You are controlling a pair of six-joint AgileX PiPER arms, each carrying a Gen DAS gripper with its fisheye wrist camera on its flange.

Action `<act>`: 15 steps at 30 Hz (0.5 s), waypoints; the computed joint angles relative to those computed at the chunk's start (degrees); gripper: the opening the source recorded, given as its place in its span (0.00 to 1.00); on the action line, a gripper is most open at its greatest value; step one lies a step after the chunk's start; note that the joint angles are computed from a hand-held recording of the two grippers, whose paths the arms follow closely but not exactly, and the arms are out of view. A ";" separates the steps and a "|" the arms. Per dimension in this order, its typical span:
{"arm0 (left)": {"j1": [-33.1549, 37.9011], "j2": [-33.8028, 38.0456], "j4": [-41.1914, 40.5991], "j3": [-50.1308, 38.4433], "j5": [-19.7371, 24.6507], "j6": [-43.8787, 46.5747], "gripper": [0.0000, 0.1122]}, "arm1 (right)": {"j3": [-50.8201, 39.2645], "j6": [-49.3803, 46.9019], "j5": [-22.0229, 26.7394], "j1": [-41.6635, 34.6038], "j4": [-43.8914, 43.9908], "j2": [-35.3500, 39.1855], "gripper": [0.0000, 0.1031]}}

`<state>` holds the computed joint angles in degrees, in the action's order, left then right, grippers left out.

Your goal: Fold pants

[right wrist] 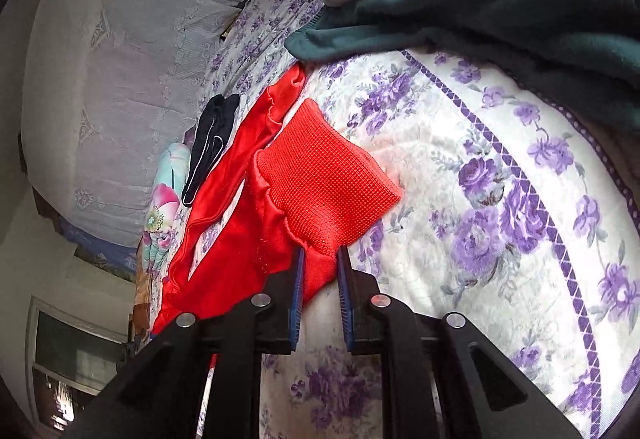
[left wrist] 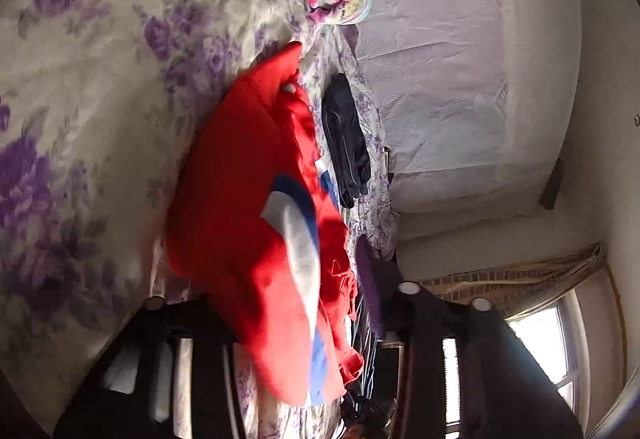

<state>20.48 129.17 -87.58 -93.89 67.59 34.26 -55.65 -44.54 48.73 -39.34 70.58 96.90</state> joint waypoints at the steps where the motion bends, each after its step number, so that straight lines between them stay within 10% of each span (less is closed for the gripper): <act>1: -0.02 -2.05 1.68 1.12 -1.66 2.16 0.09 | -0.07 -0.39 0.01 -0.05 0.15 0.24 0.15; 11: 1.95 -20.46 10.32 15.70 -18.22 18.77 0.05 | 0.42 0.38 0.67 4.52 -3.85 -3.13 0.17; 15: 5.67 -13.61 21.86 12.31 -12.56 8.17 0.18 | 1.77 3.04 1.72 4.74 -7.83 -4.80 0.17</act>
<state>26.15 115.56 -65.72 -81.58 55.03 42.43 -53.89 -41.50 50.45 -34.60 62.76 92.10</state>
